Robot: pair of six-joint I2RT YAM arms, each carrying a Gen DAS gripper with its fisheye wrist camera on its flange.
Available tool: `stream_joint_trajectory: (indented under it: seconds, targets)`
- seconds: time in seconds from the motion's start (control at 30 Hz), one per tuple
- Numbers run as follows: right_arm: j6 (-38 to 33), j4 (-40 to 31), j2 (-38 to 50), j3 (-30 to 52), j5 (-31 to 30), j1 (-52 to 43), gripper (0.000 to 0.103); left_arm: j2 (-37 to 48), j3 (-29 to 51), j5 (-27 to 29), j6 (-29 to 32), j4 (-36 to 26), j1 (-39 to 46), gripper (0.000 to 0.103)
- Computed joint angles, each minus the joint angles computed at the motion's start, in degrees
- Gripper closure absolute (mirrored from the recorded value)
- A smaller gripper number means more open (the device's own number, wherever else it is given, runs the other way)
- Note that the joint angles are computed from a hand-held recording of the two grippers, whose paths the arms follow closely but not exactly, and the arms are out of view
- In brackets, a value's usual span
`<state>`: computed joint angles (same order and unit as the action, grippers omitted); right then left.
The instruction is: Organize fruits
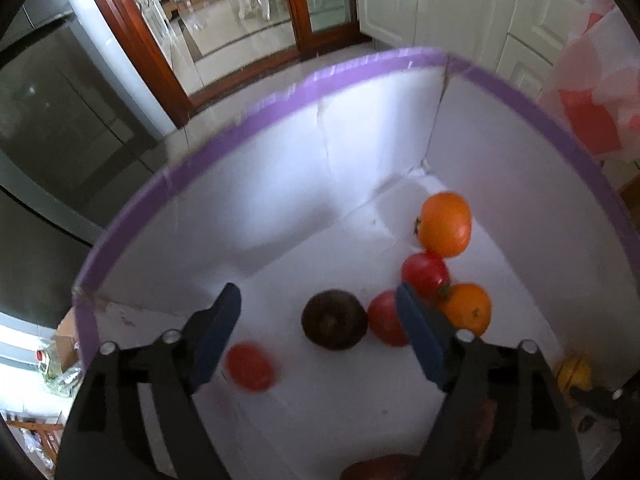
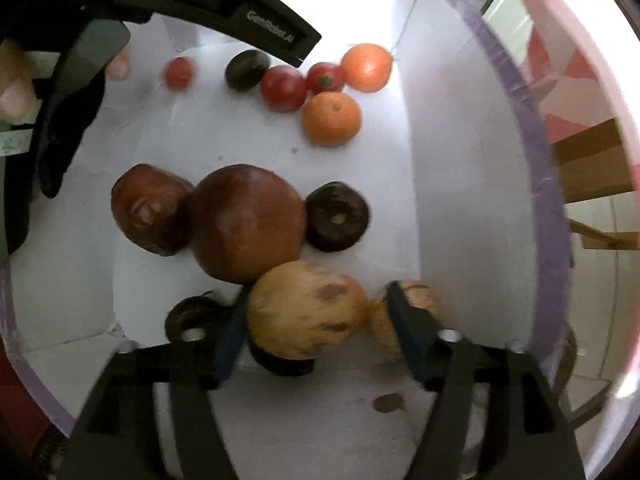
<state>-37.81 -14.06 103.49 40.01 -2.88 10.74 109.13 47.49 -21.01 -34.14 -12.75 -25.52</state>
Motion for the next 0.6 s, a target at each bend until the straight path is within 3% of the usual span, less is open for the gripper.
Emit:
stream_joint_trajectory:
  seconds: [0.13,0.23,0.33,0.47,0.53,0.6]
  targets:
    - [-1.4,2.0,-4.2,-3.3,1.7,1.9,0.017,-4.1,-1.3,0.4,-1.6,0.6,0.7,0.016]
    - [-2.5,4.0,-10.4,-6.7,1.9,2.7,0.017,-8.2,-2.8,1.1,-3.9,0.7,1.9,0.010]
    - [-2.9,2.7,-15.3,-7.9,0.0,1.6,0.017,-12.1,-3.9,2.0,-1.8,0.9,4.1,0.004]
    - [-3.2,-4.0,-23.8,-6.6,-5.4,-2.1,0.017,-22.3,-6.2,-4.7,0.5,0.1,2.5,0.004]
    - [-1.9,-8.7,-27.6,-4.2,-9.7,-4.7,0.017,-29.9,-7.7,-9.0,2.6,-0.9,0.5,0.003]
    - [0.0,-14.8,-30.5,-0.2,-16.7,-8.7,0.017,-38.1,-8.8,-9.6,4.2,-1.7,0.2,0.001]
